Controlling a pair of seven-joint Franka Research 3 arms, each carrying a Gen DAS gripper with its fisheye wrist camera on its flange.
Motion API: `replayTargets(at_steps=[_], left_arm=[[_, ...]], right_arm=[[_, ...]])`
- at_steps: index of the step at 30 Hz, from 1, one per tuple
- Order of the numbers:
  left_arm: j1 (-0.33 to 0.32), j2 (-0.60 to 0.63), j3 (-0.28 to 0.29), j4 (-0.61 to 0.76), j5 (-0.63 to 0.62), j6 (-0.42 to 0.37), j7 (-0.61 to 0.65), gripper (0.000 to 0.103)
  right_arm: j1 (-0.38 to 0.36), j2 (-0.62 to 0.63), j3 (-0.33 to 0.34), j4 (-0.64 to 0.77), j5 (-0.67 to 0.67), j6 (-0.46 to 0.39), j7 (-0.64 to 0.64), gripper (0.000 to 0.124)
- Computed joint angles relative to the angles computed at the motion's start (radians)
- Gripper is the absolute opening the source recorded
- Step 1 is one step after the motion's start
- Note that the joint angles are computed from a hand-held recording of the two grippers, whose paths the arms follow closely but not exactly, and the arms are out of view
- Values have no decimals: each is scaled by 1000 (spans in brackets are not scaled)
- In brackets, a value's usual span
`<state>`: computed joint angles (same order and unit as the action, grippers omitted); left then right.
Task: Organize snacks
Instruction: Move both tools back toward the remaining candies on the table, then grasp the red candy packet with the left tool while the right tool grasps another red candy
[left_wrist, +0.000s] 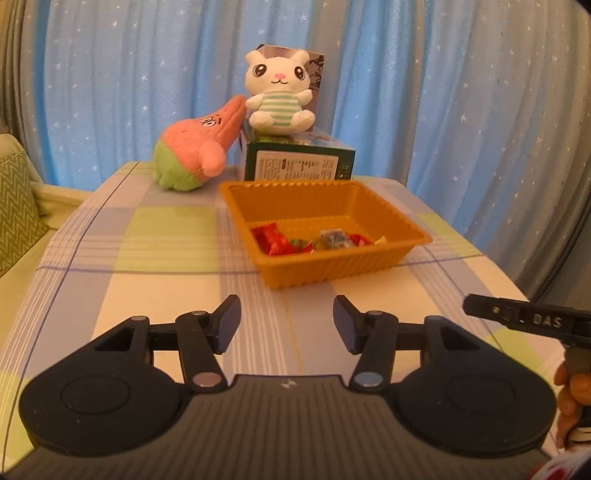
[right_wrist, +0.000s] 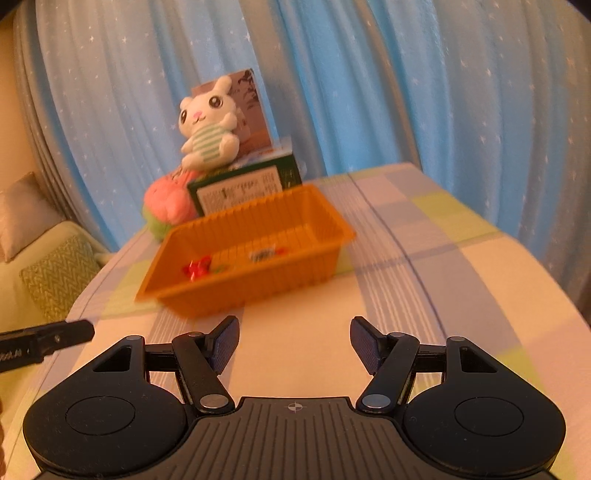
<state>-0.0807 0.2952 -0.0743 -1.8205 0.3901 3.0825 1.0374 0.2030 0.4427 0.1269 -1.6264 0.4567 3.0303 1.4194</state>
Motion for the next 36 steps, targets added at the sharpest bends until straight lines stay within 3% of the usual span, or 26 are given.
replayTargets(at_steps=[7, 10, 15, 19, 23, 29, 36], left_arm=[[-76, -118, 109, -173, 157, 30, -195, 61], [-81, -160, 125, -230, 251, 30, -307, 67], [-38, -210, 83, -308, 328, 11, -378, 69], [13, -230, 24, -344, 281, -19, -337, 69], [29, -237, 17, -343, 355, -41, -412, 74], [45, -232, 6, -339, 371, -28, -439, 77], [52, -223, 1, -338, 345, -21, -425, 77]], right_arm=[[-82, -165, 143, -244, 185, 38, -189, 67], [-73, -222, 161, -326, 271, 46, -279, 66], [-37, -273, 166, -391, 398, 16, -395, 66], [7, -267, 153, -383, 450, -1, -486, 66], [50, -252, 130, -365, 492, -7, -552, 66], [89, -227, 111, -338, 487, -37, -589, 65], [128, -177, 84, -306, 345, -54, -527, 49]])
